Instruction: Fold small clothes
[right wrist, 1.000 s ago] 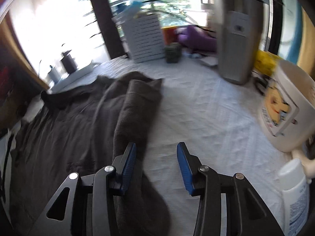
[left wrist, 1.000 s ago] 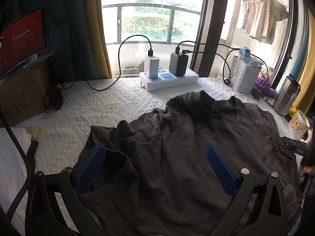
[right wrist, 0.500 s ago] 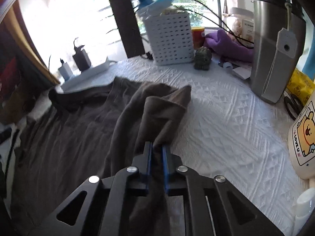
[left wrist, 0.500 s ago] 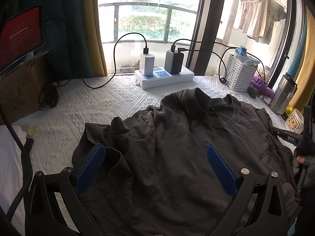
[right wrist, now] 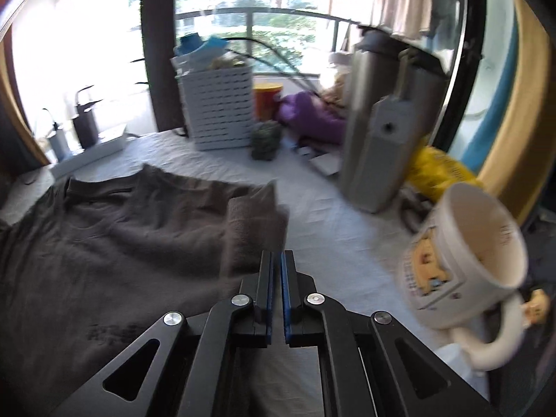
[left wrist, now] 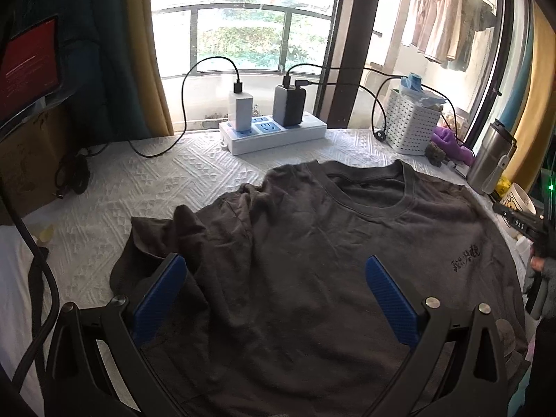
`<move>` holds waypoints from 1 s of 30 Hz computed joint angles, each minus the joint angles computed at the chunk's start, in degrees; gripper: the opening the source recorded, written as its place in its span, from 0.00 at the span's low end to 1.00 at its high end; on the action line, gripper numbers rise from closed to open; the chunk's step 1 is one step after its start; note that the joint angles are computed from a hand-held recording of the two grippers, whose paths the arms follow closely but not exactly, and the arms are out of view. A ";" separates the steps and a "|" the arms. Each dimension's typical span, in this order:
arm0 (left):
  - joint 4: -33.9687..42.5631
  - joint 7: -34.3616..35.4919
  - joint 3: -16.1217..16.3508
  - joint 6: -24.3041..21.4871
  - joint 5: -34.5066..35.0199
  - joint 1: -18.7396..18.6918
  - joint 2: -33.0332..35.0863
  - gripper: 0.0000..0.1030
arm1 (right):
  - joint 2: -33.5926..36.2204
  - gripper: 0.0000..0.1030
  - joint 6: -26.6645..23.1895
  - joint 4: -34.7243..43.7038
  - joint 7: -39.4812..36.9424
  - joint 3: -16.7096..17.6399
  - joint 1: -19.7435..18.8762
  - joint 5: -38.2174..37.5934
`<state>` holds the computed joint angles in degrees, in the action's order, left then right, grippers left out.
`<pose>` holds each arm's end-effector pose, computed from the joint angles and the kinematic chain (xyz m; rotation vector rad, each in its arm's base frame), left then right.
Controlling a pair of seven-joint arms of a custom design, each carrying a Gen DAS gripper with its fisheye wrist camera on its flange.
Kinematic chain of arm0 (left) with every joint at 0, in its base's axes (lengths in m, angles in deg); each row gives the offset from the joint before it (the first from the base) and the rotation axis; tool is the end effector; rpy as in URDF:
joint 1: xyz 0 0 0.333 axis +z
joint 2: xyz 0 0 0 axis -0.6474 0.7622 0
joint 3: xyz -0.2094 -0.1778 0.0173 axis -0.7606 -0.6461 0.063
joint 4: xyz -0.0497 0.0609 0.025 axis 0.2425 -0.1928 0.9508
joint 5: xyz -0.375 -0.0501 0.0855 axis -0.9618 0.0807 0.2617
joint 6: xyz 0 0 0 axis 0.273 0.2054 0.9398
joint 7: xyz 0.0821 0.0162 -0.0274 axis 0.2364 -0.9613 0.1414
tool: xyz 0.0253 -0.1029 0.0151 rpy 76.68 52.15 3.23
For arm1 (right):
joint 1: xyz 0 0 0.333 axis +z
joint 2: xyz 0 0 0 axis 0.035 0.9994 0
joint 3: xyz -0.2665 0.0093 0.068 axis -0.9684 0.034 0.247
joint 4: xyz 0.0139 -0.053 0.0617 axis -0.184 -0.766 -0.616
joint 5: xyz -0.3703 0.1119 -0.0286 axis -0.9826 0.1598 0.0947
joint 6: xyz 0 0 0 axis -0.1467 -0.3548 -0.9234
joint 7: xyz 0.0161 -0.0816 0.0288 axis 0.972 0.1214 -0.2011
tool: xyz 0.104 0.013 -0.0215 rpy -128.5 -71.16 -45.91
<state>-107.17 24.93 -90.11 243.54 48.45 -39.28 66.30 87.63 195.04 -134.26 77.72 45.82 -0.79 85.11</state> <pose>0.3870 -0.1753 0.3410 -1.9712 1.5272 -0.7650 0.5796 -0.0345 0.3317 -2.0058 1.5059 -0.7260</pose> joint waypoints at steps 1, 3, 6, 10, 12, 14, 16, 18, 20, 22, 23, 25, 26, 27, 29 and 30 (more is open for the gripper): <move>0.13 0.11 0.07 0.18 -0.16 -0.06 0.43 0.99 | 0.02 0.01 1.59 -0.18 0.42 -0.40 0.41 -0.72; 0.18 0.30 0.18 0.44 -0.50 -0.22 0.98 0.99 | -0.26 0.01 1.40 0.07 -0.88 0.59 -0.93 0.40; 0.29 0.62 0.20 0.41 -1.04 -0.53 1.25 0.99 | -1.45 0.02 -1.46 0.05 -3.02 0.50 -1.69 2.47; 0.17 0.99 0.18 0.31 -1.44 -0.79 1.06 0.99 | -0.20 0.02 -6.98 0.84 1.88 -2.88 0.73 -3.14; -0.07 1.83 0.21 -0.08 -2.29 -1.12 0.78 0.99 | 1.93 0.03 -9.66 2.86 4.38 -3.52 0.88 -4.69; -0.42 2.44 0.17 -0.35 -3.17 -1.29 0.42 0.99 | 3.76 0.14 -11.66 4.93 8.63 -4.28 0.96 -6.71; -0.72 2.84 0.04 -0.64 -4.01 -1.32 0.26 0.99 | 5.03 0.72 -11.68 6.61 8.71 -3.21 -0.15 -5.24; -0.73 3.08 -0.08 -0.77 -4.65 -1.19 0.52 0.99 | 5.89 0.86 -12.58 7.86 10.57 -3.33 -0.23 -6.69; -0.46 3.36 -0.15 -0.83 -5.12 -1.08 1.09 0.99 | 6.72 0.85 -13.23 9.01 10.21 -2.83 -0.69 -7.17; 0.00 3.58 -0.27 -0.88 -5.20 -1.02 1.73 0.99 | 7.85 0.80 -13.99 10.47 9.56 -2.24 -1.34 -7.07; 0.19 3.71 -0.27 -0.90 -5.19 -1.07 1.94 0.99 | 8.45 0.75 -15.03 11.37 9.40 -1.98 -1.87 -6.72; 0.65 4.08 -0.24 -0.99 -5.07 -1.19 2.43 0.99 | 9.91 0.50 -18.13 13.56 10.07 -2.09 -2.58 -7.05; 0.91 4.42 -0.13 -1.08 -5.14 -1.31 2.72 0.99 | 10.26 0.47 -19.15 14.17 10.09 -2.04 -2.87 -7.02; 1.09 4.52 -0.07 -1.16 -5.09 -1.37 2.93 0.99 | 10.33 0.44 -19.76 14.42 9.34 -1.73 -3.29 -6.48; 1.34 4.74 0.21 -1.21 -5.13 -1.50 3.30 0.99 | 10.45 0.42 -20.64 14.91 8.18 -1.41 -3.64 -5.63; 1.47 4.70 0.29 -1.25 -5.07 -1.52 3.46 0.99 | 10.62 0.42 -20.66 15.20 7.98 -1.46 -3.60 -5.43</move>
